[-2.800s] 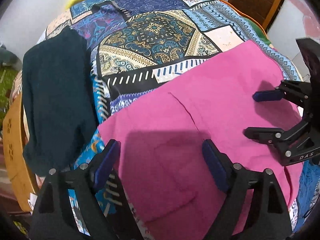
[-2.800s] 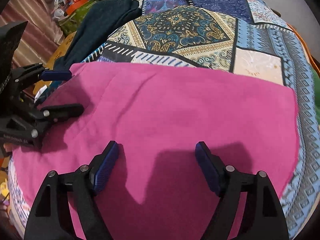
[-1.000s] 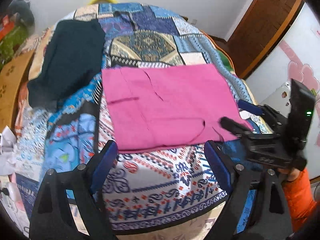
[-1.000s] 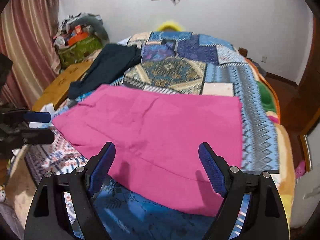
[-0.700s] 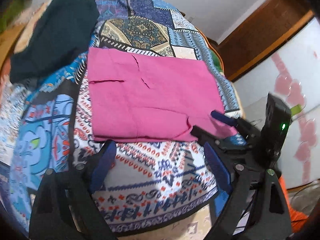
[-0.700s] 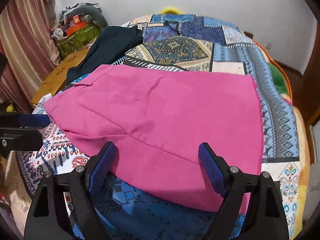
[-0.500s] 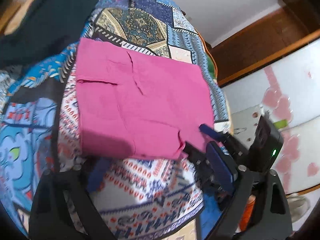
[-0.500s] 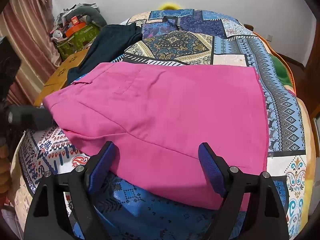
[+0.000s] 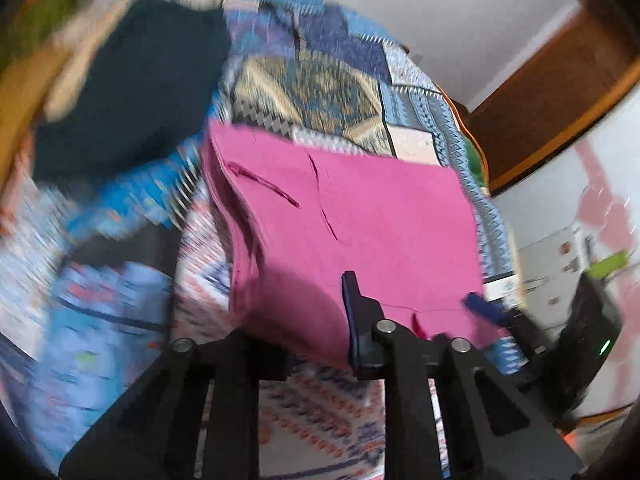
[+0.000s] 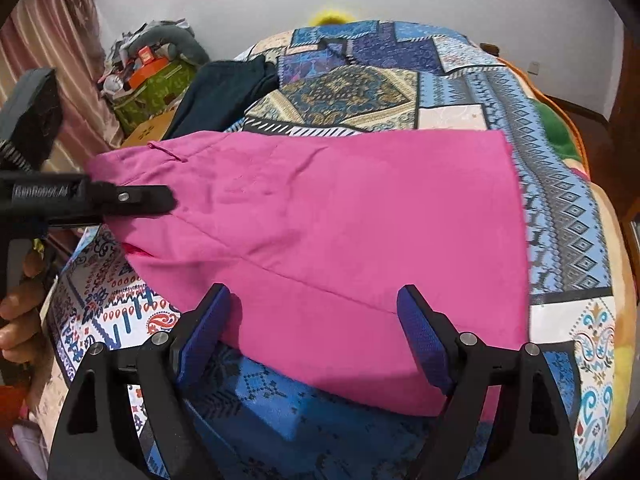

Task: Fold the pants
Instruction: 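Lift the pinched leg end with the left tool and fold it over the waistband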

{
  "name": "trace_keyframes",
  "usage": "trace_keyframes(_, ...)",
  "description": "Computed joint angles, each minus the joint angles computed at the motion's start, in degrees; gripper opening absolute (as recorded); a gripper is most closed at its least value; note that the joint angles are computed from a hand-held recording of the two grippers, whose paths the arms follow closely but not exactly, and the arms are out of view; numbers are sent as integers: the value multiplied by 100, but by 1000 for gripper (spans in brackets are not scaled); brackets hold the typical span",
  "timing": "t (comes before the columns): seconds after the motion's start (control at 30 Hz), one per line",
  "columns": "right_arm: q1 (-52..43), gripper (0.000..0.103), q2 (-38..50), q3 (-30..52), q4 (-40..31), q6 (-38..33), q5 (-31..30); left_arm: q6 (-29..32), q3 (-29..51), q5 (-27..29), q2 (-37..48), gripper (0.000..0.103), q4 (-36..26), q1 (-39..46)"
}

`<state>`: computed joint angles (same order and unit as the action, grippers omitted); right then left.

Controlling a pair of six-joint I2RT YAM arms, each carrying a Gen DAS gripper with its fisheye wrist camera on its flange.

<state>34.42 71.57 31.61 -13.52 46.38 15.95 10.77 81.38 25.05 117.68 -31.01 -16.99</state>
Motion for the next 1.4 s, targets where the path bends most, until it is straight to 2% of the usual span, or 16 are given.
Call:
trace_keyframes(0.1,-64,83,-235,-134,-98,85,2,445,-683,-603,-694,19,778,7)
trace_keyframes(0.2,-108,83,-323,-187,-261,120,-50,942,-1537,-1321,-1445,19,1860,-18)
trace_keyframes(0.4,68,83,-415,-267,-275,261,-11,1353,-2236,-1664,-2103,18,2798,-118)
trace_keyframes(0.47,97,83,-348,-226,-288,262,25,1380,-2265,-1658,-2166,18,2874,-253)
trace_keyframes(0.67,46,83,-386,-295,-224,293,-61,1361,-1985,-1464,-2090,16,2642,-767)
trace_keyframes(0.87,44,83,-399,-330,-181,346,-49,1025,-1053,-904,-1626,15,1621,-1013)
trace_keyframes(0.97,35,83,-409,-344,-165,350,-67,827,-435,-413,-1259,15,919,-993)
trace_keyframes(1.13,11,82,-408,-371,-104,352,-104,766,171,21,-767,15,165,-1011)
trace_keyframes(1.2,-1,83,-402,-376,-79,355,-118,843,223,157,-677,15,13,-1010)
trace_keyframes(1.4,7,83,-407,-386,-75,360,-115,1164,-6,33,-799,16,3,-1122)
